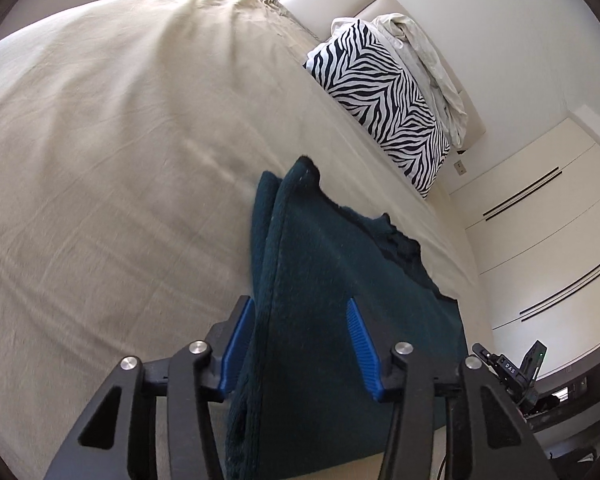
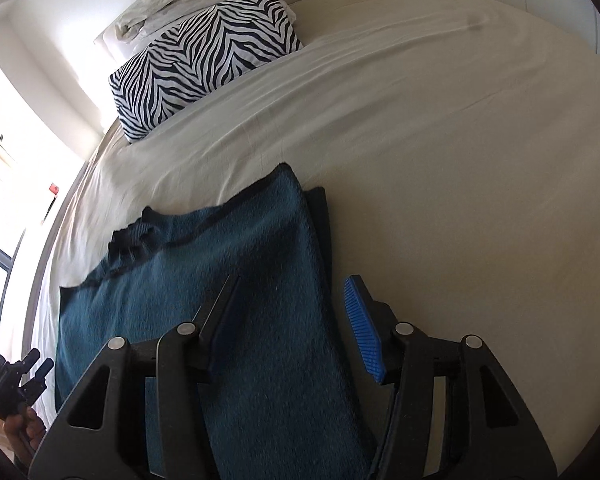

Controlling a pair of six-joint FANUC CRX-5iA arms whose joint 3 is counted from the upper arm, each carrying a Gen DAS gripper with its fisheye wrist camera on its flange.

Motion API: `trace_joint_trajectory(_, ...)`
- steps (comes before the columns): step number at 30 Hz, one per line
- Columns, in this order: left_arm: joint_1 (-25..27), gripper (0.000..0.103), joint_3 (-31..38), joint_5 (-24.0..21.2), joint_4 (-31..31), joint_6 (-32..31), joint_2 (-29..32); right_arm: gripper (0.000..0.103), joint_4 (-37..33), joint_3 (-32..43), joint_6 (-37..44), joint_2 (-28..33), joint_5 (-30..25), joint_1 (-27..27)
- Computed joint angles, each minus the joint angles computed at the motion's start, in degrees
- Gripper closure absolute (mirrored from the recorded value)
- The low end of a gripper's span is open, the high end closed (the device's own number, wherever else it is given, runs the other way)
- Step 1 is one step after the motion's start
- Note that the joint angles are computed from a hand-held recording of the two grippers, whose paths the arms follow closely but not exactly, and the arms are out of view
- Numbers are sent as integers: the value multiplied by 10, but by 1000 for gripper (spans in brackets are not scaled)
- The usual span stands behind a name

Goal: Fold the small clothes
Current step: 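Release the folded hem and grasp the folded edge with both grippers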

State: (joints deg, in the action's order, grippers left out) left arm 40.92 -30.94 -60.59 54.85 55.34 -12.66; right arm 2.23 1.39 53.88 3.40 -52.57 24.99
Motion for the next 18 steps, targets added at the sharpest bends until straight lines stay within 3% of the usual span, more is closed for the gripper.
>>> trace_joint_trajectory(6, 9, 53, -25, 6, -28, -11, -33, 52, 30, -57, 5, -53, -5, 25)
trace_joint_trajectory(10, 10, 64, -29, 6, -47, -15, -42, 53, 22, -67, 5, -63, -13, 17)
trace_joint_trajectory(15, 12, 66, -40, 10, -62, -25, -66, 54, 1, -80, 14, -79, -11, 5)
trace_joint_trajectory(18, 14, 66, -45, 9, -63, -25, -73, 62, -10, -77, 32, -79, -22, 3)
